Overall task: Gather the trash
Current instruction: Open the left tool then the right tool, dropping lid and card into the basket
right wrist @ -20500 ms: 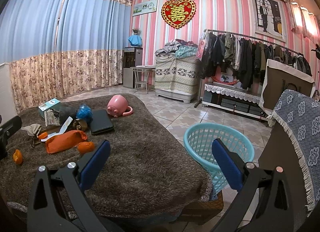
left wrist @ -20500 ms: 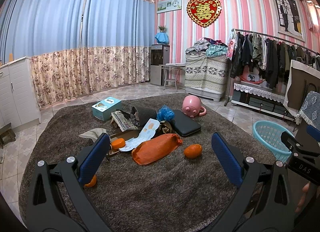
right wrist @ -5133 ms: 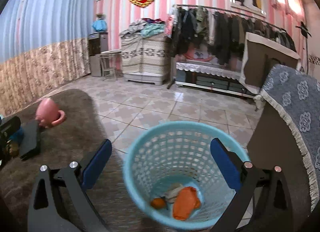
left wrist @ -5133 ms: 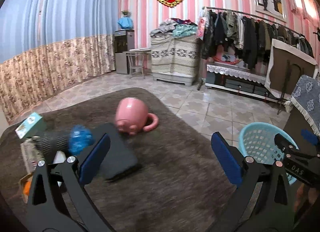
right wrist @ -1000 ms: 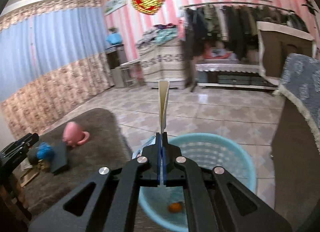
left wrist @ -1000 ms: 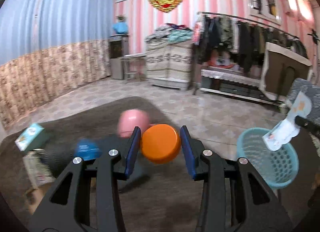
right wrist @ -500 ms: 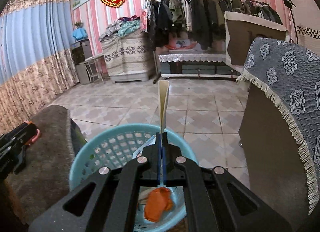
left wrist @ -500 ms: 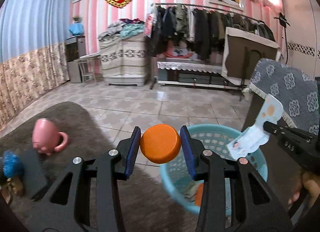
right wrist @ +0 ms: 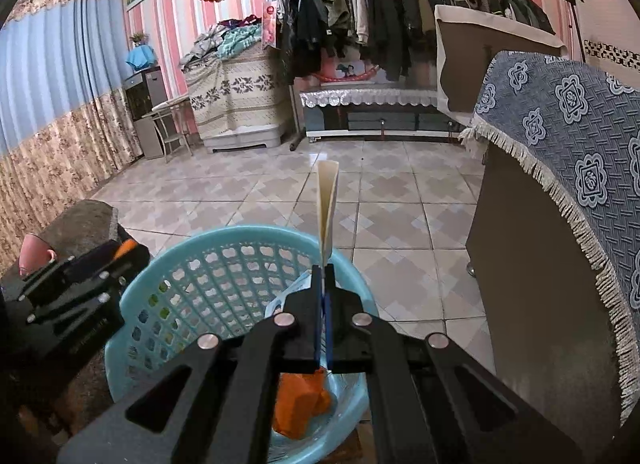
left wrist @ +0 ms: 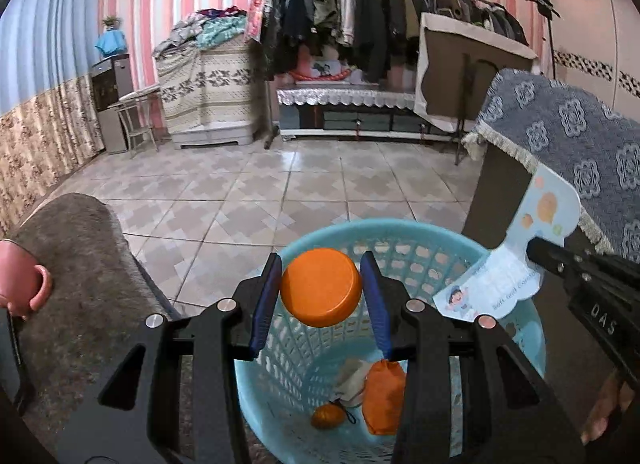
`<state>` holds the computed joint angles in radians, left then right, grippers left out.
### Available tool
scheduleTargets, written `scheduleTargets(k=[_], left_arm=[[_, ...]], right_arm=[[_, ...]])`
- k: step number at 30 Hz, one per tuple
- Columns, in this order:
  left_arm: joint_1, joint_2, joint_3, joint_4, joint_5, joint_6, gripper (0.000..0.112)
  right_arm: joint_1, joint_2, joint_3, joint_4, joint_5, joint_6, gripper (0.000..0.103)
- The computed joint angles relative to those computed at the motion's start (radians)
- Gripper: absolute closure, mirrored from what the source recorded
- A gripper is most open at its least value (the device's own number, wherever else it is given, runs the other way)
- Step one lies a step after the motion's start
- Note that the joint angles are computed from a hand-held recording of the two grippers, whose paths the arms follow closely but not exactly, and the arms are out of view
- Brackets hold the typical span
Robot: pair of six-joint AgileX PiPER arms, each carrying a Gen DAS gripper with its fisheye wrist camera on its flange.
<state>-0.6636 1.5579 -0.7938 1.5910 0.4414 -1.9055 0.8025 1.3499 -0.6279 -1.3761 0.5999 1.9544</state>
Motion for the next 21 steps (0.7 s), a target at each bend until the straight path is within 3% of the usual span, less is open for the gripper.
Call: scheduleTargets(k=[2, 4, 8, 11, 14, 21], left_arm=[[0.012, 0.002, -0.003, -0.001, -0.027, 0.011, 0.066], [0.012, -0.01, 0.006, 0.013, -0.014, -0.012, 0.044], [0.012, -0.043, 0.03, 0.023, 0.03, -0.036, 0.037], [0.032, -0.09, 0.071, 0.05, 0.054, -0.084, 0.026], [0.054, -0.113, 0.09, 0.031, 0.056, -0.07, 0.025], [0.04, -0.165, 0.125, -0.046, 0.154, -0.016, 0.023]], right_arm=[[0.003, 0.007, -0.006, 0.012, 0.005, -0.008, 0.102], [0.016, 0.011, -0.012, 0.023, 0.016, -0.011, 0.102], [0.03, 0.019, -0.023, 0.04, 0.034, -0.034, 0.102], [0.043, 0.025, -0.034, 0.053, 0.051, -0.05, 0.102], [0.056, 0.042, -0.048, 0.063, 0.063, -0.069, 0.102], [0.124, 0.119, -0.122, 0.099, 0.161, -0.096, 0.1]])
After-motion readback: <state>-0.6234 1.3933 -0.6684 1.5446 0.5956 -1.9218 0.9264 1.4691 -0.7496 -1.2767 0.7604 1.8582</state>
